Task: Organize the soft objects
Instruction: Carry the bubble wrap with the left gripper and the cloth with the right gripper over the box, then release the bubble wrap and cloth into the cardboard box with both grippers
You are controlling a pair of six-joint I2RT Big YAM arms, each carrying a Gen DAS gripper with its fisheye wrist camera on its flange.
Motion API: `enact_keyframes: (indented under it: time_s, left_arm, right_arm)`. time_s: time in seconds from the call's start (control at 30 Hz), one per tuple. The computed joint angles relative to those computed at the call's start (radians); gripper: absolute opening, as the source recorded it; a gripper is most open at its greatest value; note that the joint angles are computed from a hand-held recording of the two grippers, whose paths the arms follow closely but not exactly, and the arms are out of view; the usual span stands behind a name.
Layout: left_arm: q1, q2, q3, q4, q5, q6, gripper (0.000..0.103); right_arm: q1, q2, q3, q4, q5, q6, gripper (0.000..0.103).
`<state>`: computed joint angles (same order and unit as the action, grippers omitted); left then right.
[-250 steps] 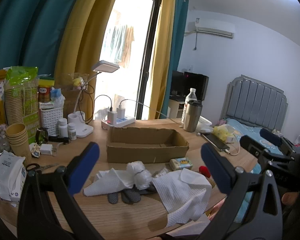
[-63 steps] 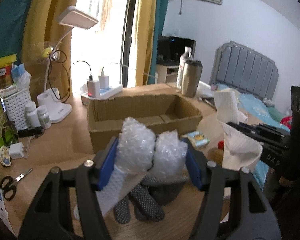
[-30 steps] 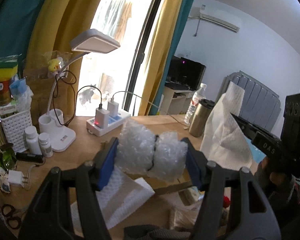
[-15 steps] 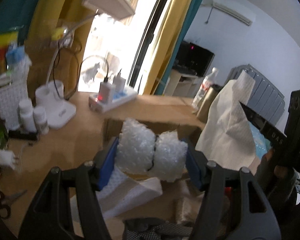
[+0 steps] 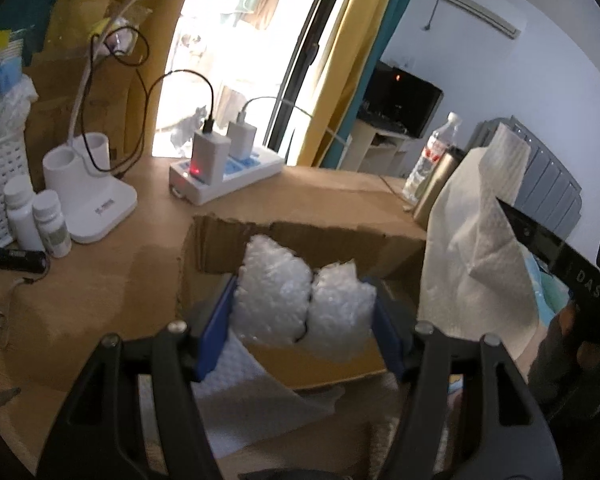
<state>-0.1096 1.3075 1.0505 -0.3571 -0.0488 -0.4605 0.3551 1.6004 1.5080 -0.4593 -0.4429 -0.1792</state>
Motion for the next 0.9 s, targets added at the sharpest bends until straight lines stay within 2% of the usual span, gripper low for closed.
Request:
enact_keyframes:
  time_s: [0.1,0.17,0.2,0.33,0.6,0.67,0.7,0.77,0.83,0.9]
  left_arm:
    - [-0.001,0.019,0.015,-0.024,-0.006,0.005,0.07]
    - [0.0,0.024,0.022,-0.044,-0.012,0.003,0.082]
    - [0.0,0.02,0.022,-0.049,-0.012,0.003,0.083]
    - [-0.005,-0.009,0.007,-0.039,-0.026,0.024,0.092]
    - [-0.005,-0.056,-0.031,-0.038,-0.015,0.03,0.093]
    - [-0.006,-0.068,-0.044,-0.041,-0.017,0.024,0.093]
    - [-0.006,-0.073,-0.049,-0.044,-0.018,0.022,0.093]
    - [-0.005,-0.08,-0.059,-0.052,-0.021,0.02,0.093]
    - [-0.003,-0.088,-0.072,-0.058,-0.024,0.014,0.093]
    - [0.0,-0.096,-0.082,-0.061,-0.026,0.011,0.093]
  right_arm:
    - [0.003,0.019,0.017,-0.026,0.008,-0.005,0.008]
    - [0.01,0.032,0.028,-0.048,0.017,-0.007,0.008]
    - [0.015,0.04,0.035,-0.061,0.02,-0.008,0.008]
    - [0.033,0.081,0.078,-0.147,0.044,-0.021,0.008]
    - [0.051,0.139,0.132,-0.27,0.104,-0.012,0.009]
    - [0.055,0.154,0.147,-0.301,0.124,-0.015,0.016]
    - [0.057,0.161,0.155,-0.315,0.132,-0.014,0.027]
    - [0.058,0.187,0.184,-0.367,0.137,-0.017,0.042]
    - [0.056,0.202,0.202,-0.401,0.131,-0.013,0.044]
    - [0.053,0.194,0.192,-0.397,0.13,-0.009,0.048]
